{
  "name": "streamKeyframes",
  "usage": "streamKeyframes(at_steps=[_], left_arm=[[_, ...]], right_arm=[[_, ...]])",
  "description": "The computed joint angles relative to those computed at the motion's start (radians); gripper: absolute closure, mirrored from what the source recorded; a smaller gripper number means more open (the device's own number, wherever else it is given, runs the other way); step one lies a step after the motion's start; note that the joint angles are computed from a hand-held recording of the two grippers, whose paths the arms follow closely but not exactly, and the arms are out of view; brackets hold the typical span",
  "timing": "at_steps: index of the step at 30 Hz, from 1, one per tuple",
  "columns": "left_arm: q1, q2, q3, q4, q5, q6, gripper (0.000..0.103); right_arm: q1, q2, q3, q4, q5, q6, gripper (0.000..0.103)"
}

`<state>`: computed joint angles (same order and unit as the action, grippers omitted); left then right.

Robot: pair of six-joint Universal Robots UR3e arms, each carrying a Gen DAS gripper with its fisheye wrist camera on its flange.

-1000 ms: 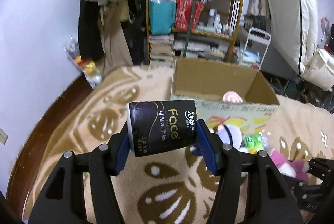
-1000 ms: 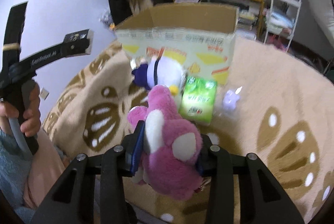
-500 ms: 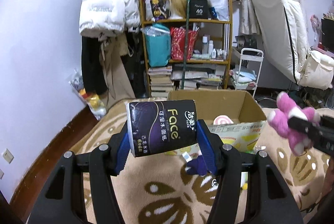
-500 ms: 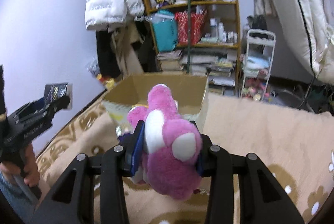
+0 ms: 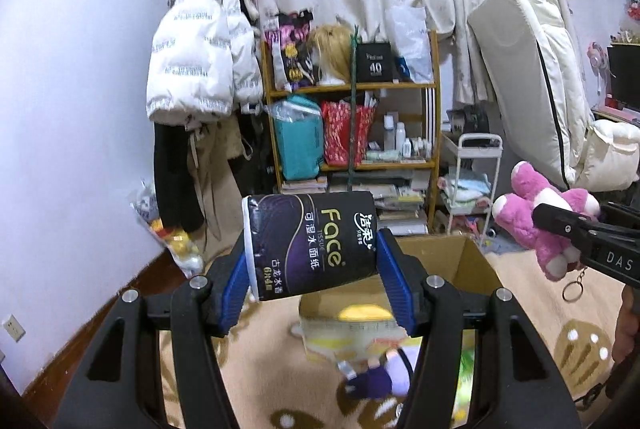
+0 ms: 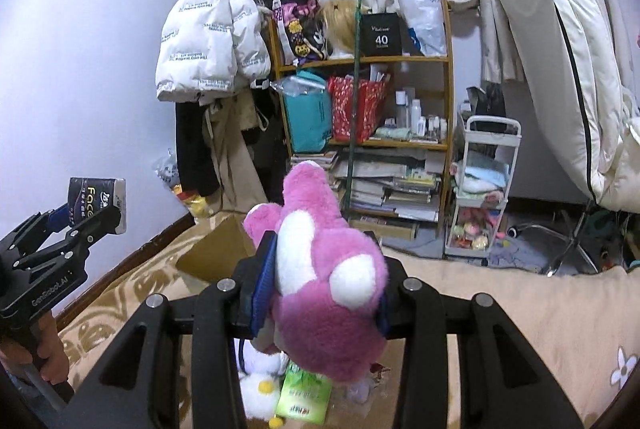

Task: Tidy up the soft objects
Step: 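Lift the tissue pack and pink plush and carry both over the box, then open both tools to drop the tissue pack and pink plush into the box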

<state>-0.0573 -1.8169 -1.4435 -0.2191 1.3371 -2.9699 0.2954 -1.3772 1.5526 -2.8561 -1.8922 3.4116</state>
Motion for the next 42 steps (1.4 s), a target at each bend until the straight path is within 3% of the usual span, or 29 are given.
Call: streamKeyframes(at_steps=[8,18,42], left_arm=[[-0.04,-0.137,0.191,-0.002,0.035,-0.033,0.044],[-0.062,-0.269,0.272,0.023,0.044,-0.035,0.044],[-0.111,-0.464,0.444,-0.179,0.077,0.047,0.042]], right_arm=[[-0.028,0.074,-0.087,-0.062,0.0,-0.034,0.059],[-0.032,0.162,-0.159,-0.093,-0.008,-0.047,0.057],[-0.149,0.237,-0.063,-0.113,0.227,0.015,0.054]])
